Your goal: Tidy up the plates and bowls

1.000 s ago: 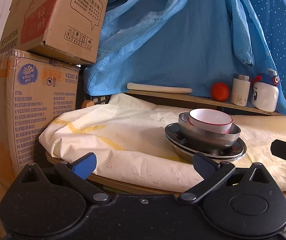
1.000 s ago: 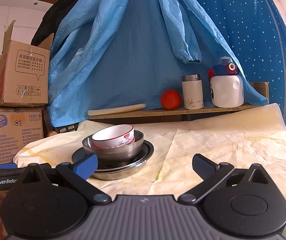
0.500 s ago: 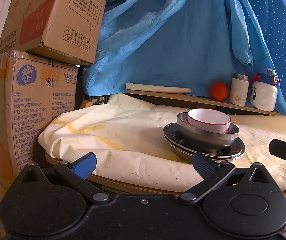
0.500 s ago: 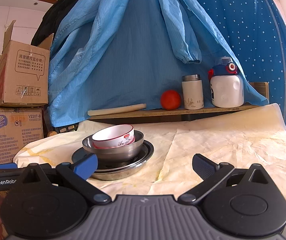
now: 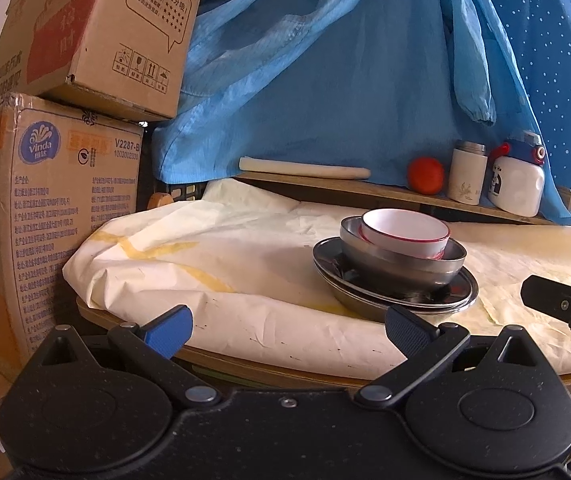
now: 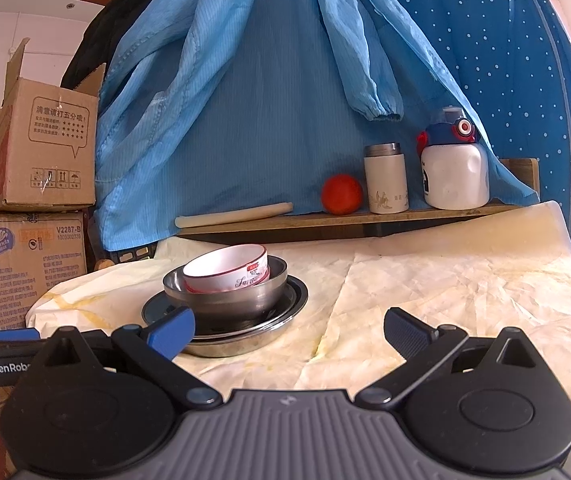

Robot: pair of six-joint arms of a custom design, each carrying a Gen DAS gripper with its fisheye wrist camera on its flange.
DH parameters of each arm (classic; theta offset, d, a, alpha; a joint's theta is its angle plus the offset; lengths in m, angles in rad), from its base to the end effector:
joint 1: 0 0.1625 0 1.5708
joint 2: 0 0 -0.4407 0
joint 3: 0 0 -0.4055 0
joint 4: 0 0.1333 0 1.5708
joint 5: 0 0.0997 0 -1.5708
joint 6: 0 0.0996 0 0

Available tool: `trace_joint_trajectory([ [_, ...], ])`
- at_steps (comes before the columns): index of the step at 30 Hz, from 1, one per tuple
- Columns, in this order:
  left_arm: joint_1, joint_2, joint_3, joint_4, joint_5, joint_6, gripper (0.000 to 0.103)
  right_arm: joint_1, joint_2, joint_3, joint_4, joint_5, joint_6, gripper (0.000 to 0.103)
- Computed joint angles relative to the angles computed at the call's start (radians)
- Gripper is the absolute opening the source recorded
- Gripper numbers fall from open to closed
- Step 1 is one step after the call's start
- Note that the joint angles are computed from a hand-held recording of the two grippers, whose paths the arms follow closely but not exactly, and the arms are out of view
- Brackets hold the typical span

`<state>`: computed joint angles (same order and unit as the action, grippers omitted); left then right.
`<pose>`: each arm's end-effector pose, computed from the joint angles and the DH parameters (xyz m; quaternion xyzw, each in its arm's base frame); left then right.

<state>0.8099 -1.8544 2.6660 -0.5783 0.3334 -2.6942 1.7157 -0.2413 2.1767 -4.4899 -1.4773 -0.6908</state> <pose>0.0513 -0.2759 0.1869 0.0671 0.7303 -0.5699 0.3706 0.2019 -0.3961 -0.0830 0.3775 -0.7958 0.4654 0.0875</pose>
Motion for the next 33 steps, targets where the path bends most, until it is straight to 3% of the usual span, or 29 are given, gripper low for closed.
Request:
trace_joint_trajectory([
  [33,0.011,0.005,0.0,-0.048,-0.001,0.058,0.102,0.0,0.007,-0.008,0.012,-0.006,0.001,0.103],
])
